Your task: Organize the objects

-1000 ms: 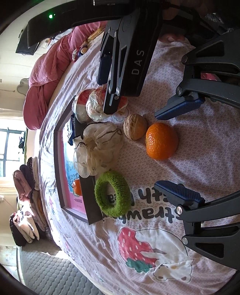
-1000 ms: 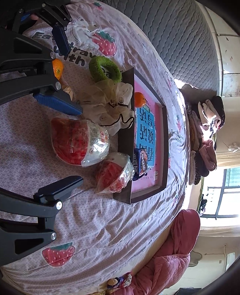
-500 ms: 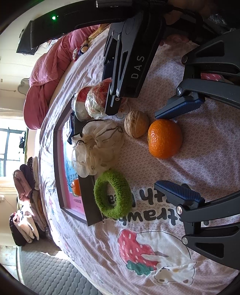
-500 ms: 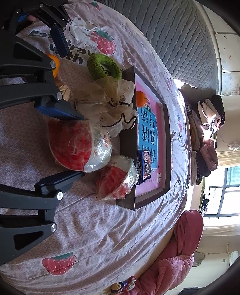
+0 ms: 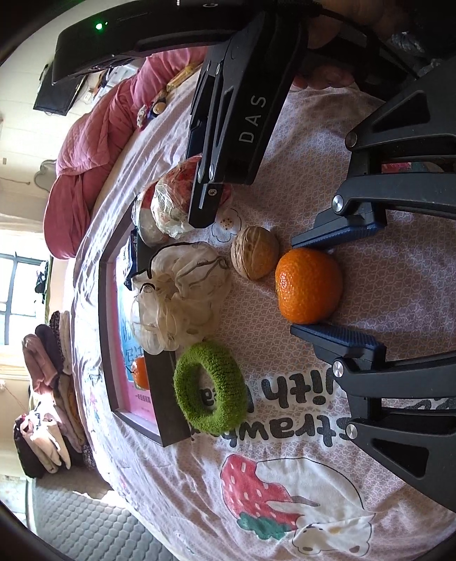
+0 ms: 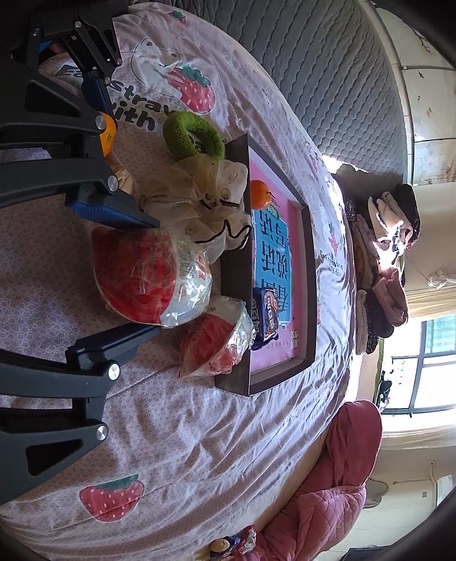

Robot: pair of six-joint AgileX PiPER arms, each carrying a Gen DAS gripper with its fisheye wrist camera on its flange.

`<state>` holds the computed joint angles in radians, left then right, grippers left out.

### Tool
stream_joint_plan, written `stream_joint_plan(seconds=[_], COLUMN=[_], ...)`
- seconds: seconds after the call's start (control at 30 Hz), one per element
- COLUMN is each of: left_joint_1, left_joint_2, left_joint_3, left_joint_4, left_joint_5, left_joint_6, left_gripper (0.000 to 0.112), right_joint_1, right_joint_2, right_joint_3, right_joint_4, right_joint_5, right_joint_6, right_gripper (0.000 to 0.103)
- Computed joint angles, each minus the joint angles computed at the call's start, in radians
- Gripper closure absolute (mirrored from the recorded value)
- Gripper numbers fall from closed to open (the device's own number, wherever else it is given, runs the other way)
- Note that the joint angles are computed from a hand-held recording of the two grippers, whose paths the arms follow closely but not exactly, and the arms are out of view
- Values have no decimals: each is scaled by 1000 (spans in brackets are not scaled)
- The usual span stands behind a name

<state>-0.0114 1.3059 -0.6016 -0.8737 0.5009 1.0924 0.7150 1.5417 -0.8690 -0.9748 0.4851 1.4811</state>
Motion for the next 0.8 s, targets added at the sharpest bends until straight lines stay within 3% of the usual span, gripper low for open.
stream_joint_plan(seconds=[0.17,0.8], left_joint_1=[26,35], left_joint_2=[-4,-86], left_joint_3=[-2,0], left_joint_4=[-30,-1], left_joint_5=[30,22], left_joint_6=[31,19], left_gripper=[70,70], right_joint_1=[6,56], right_joint_2=[-13,-69], right_joint_3=[11,36], right_joint_4=[-14,-97], right_joint_5=[-2,20], right_joint_6=[17,83], right_gripper=[52,52])
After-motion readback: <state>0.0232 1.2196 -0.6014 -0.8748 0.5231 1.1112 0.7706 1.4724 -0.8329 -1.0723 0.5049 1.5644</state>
